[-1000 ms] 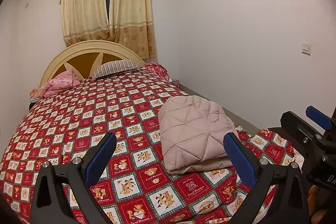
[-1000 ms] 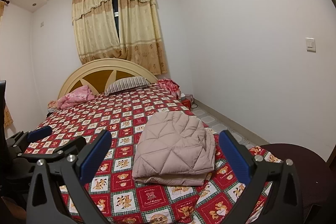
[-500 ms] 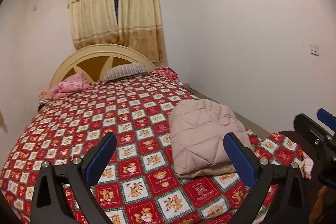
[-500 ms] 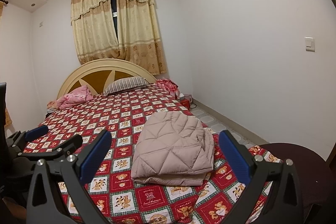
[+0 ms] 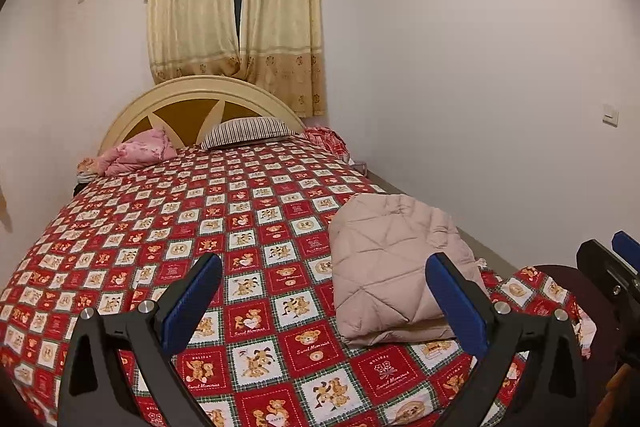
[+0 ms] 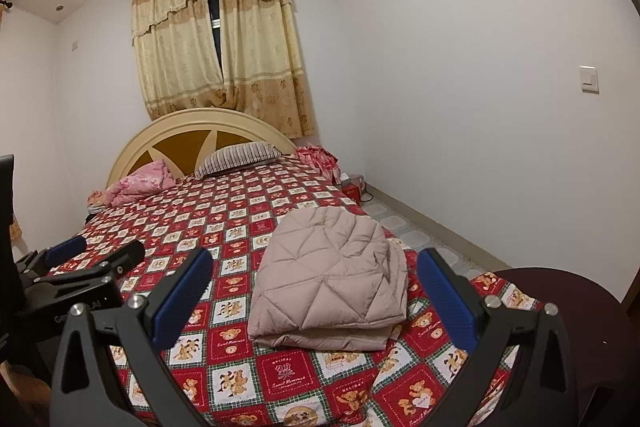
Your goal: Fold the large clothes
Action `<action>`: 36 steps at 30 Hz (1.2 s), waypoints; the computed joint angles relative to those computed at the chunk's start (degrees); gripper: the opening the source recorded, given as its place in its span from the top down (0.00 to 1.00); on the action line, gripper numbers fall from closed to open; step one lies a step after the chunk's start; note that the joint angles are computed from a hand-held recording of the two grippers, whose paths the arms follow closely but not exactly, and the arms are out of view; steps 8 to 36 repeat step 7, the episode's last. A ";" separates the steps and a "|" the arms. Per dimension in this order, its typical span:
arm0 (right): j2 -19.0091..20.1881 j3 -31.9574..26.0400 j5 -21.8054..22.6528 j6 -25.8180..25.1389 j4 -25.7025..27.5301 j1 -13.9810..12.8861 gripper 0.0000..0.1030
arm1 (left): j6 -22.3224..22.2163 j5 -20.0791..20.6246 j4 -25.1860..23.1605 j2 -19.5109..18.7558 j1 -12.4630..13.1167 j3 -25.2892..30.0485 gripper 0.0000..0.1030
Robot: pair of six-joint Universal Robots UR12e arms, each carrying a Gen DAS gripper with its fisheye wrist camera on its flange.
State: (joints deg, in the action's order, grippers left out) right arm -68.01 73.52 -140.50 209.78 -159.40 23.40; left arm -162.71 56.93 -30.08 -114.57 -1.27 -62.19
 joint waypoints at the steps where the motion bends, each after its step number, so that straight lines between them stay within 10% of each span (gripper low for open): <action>1: -0.04 0.04 0.07 0.01 0.03 0.01 0.00 | 0.12 0.13 0.03 0.03 -0.03 -0.08 0.01; 36: -0.18 0.23 0.05 0.32 0.44 -0.27 0.00 | 0.40 0.16 -2.71 -0.23 -0.07 0.71 0.01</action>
